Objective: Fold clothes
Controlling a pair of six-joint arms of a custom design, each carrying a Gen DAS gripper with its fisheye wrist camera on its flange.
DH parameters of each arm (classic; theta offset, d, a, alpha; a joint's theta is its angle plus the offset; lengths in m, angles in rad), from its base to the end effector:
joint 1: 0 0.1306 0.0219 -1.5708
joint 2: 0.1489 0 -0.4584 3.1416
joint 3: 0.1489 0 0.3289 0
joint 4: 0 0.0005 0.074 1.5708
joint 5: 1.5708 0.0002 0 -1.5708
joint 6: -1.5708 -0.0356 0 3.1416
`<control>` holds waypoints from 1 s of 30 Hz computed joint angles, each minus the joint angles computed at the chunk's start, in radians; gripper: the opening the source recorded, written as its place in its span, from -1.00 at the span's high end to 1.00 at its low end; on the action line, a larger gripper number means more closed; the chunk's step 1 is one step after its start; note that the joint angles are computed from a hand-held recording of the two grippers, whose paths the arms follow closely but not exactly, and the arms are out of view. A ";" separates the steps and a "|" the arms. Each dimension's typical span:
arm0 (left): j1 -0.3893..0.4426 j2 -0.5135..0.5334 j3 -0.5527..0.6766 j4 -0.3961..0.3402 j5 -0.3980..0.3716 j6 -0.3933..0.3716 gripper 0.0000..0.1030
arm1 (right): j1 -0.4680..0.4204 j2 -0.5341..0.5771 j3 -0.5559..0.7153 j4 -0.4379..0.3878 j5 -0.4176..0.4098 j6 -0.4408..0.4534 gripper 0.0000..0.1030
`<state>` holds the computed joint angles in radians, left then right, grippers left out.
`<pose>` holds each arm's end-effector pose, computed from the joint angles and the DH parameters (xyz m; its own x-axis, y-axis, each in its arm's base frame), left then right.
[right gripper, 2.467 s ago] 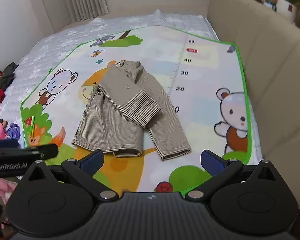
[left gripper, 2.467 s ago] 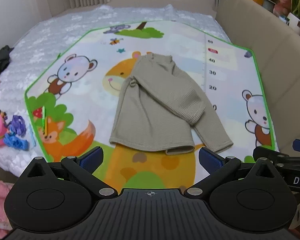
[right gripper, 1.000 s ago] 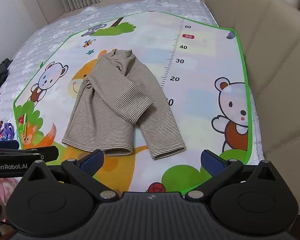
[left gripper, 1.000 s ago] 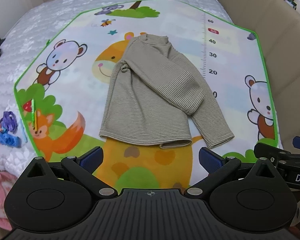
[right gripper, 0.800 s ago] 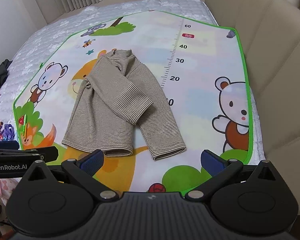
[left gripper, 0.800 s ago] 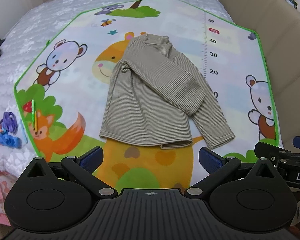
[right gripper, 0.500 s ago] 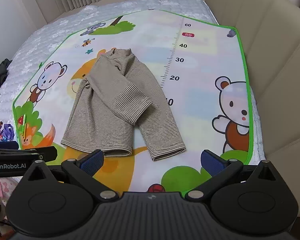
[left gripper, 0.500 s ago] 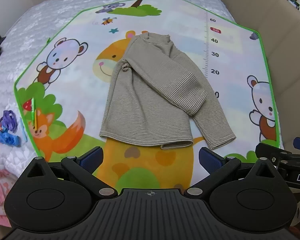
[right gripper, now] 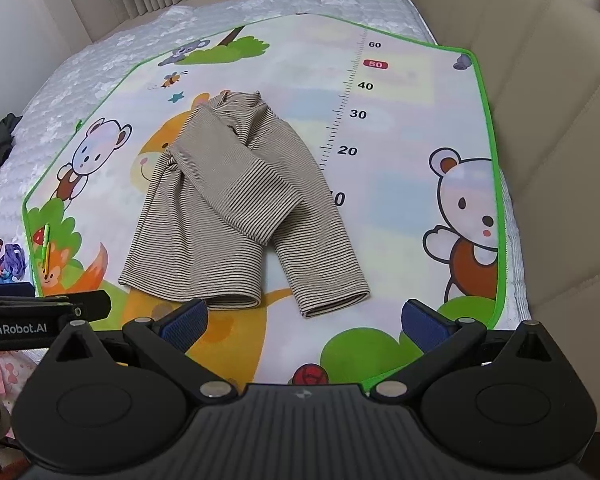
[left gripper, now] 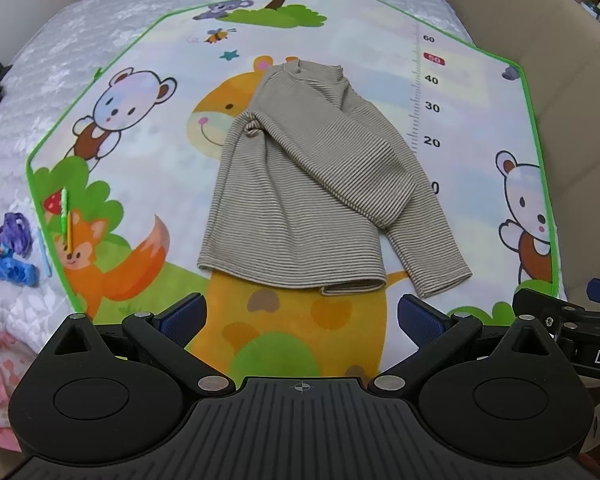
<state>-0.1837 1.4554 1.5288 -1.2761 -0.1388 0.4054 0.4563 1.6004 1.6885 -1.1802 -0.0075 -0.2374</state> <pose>0.3984 -0.0695 0.5109 -0.8950 -0.2310 -0.3816 -0.2405 0.9704 -0.0233 0.4321 0.2118 0.5133 -0.8788 -0.1694 -0.4461 -0.2439 0.9630 0.1148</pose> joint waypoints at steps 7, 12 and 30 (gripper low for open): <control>0.002 -0.003 -0.011 0.003 0.009 0.007 -1.00 | -0.002 0.001 0.000 -0.006 -0.002 -0.003 -1.00; 0.008 -0.003 -0.016 0.002 0.018 0.014 -1.00 | -0.004 0.002 -0.002 -0.012 0.000 -0.005 -1.00; 0.060 0.000 -0.095 0.109 0.087 -0.004 -1.00 | -0.048 -0.021 -0.079 0.197 -0.112 -0.056 -1.00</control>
<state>-0.1241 1.4557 1.4335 -1.1674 -0.0517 0.4019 0.4088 1.5796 1.6094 -0.9832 -0.1194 -0.2932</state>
